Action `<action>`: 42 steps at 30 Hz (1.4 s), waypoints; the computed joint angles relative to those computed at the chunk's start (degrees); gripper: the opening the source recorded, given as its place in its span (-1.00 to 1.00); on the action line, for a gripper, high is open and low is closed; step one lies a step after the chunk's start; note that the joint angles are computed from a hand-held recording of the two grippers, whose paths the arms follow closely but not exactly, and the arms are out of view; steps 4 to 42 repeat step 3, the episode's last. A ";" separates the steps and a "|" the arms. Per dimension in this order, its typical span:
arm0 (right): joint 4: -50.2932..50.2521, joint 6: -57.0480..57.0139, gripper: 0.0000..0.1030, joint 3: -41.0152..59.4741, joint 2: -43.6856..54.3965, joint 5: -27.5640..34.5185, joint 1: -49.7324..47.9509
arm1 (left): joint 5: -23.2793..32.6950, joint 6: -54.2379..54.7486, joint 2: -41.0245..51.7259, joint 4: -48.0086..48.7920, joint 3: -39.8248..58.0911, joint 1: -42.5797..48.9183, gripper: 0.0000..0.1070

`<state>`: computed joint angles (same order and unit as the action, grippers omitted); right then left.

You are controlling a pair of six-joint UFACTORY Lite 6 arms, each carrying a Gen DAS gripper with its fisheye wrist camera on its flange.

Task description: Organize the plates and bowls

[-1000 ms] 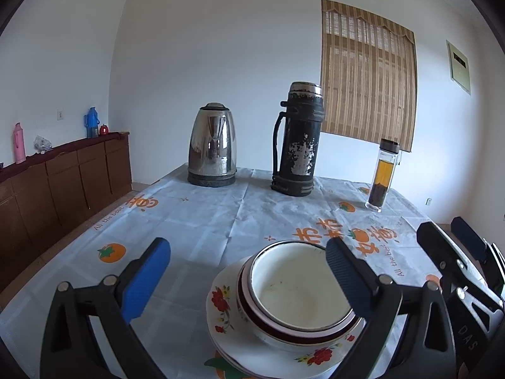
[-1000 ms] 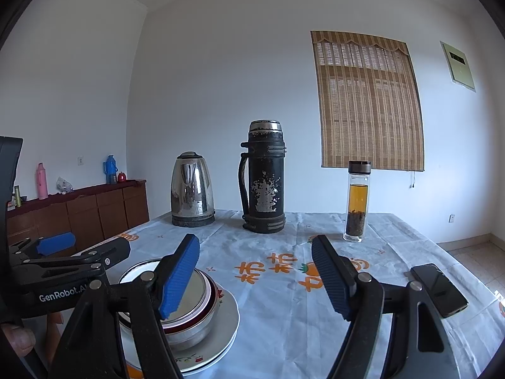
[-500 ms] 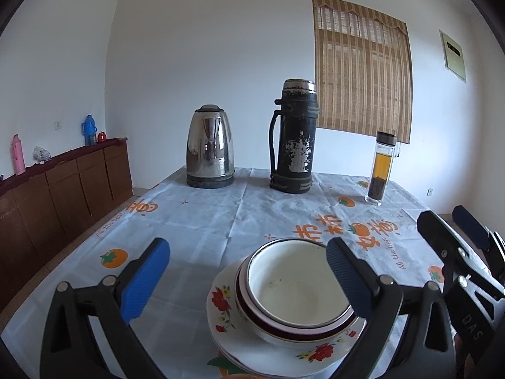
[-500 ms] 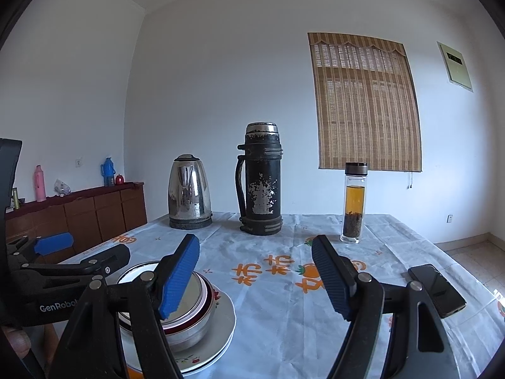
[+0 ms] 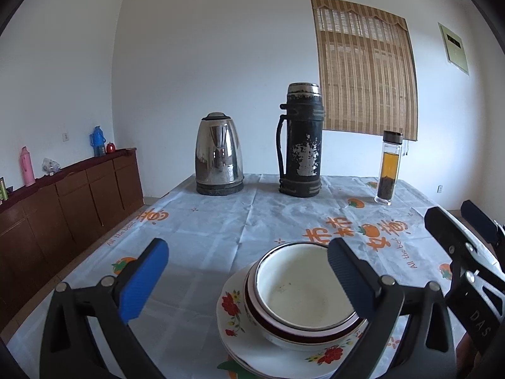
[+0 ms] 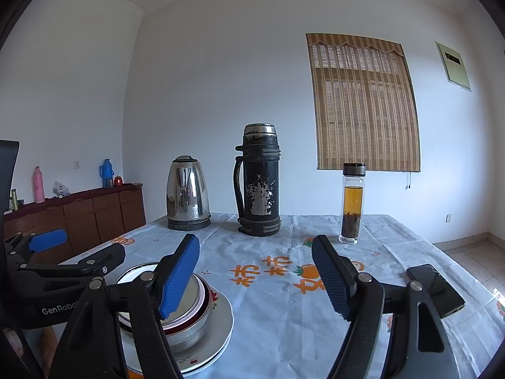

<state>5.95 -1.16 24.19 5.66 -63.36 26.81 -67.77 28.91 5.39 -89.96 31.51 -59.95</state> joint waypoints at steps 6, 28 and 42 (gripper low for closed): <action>0.02 -0.02 0.47 0.03 0.02 0.06 0.02 | 0.25 -0.03 -0.16 0.52 -0.17 0.01 0.92; 0.02 -0.02 0.47 0.03 0.02 0.06 0.02 | 0.25 -0.03 -0.16 0.52 -0.17 0.01 0.92; 0.02 -0.02 0.47 0.03 0.02 0.06 0.02 | 0.25 -0.03 -0.16 0.52 -0.17 0.01 0.92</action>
